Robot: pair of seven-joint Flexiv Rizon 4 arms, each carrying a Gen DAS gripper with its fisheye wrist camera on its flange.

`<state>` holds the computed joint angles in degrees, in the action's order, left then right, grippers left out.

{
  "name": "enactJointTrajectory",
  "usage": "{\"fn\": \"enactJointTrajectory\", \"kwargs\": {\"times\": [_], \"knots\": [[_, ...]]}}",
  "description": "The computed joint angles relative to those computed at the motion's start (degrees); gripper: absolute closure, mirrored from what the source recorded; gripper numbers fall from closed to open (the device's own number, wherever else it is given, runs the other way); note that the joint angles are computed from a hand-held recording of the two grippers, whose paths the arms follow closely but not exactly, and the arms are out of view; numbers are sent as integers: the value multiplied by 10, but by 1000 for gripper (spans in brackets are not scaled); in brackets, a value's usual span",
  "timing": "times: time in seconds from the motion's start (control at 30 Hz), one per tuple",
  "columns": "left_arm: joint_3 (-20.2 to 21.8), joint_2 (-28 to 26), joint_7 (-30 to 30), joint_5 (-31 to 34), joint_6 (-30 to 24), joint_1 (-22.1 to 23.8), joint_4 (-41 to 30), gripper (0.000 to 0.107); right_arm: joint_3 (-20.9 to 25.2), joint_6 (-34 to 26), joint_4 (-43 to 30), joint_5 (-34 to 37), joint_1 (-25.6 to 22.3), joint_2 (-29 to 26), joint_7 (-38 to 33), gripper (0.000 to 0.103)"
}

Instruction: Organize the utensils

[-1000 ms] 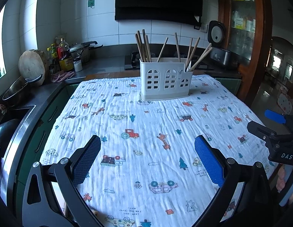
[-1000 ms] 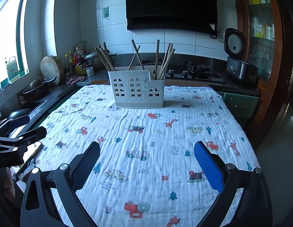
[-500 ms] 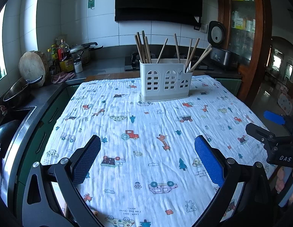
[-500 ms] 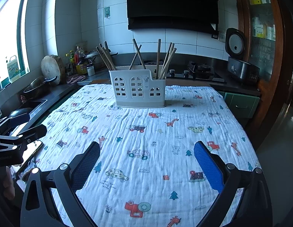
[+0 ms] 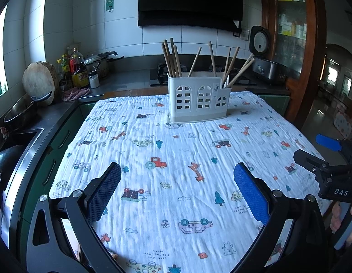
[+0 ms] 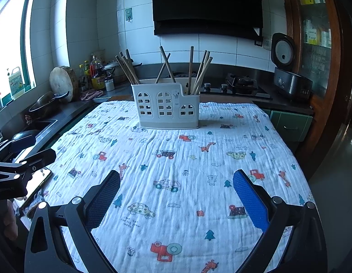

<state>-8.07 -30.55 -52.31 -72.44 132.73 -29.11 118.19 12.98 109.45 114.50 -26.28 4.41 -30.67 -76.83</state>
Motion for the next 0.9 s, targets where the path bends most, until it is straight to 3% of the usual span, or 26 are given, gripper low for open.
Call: {"fn": "enactJointTrajectory", "kwargs": {"times": [0.9], "knots": [[0, 2, 1, 3, 1, 1, 1, 9, 1, 5, 2, -1, 1, -2, 0, 7]]}}
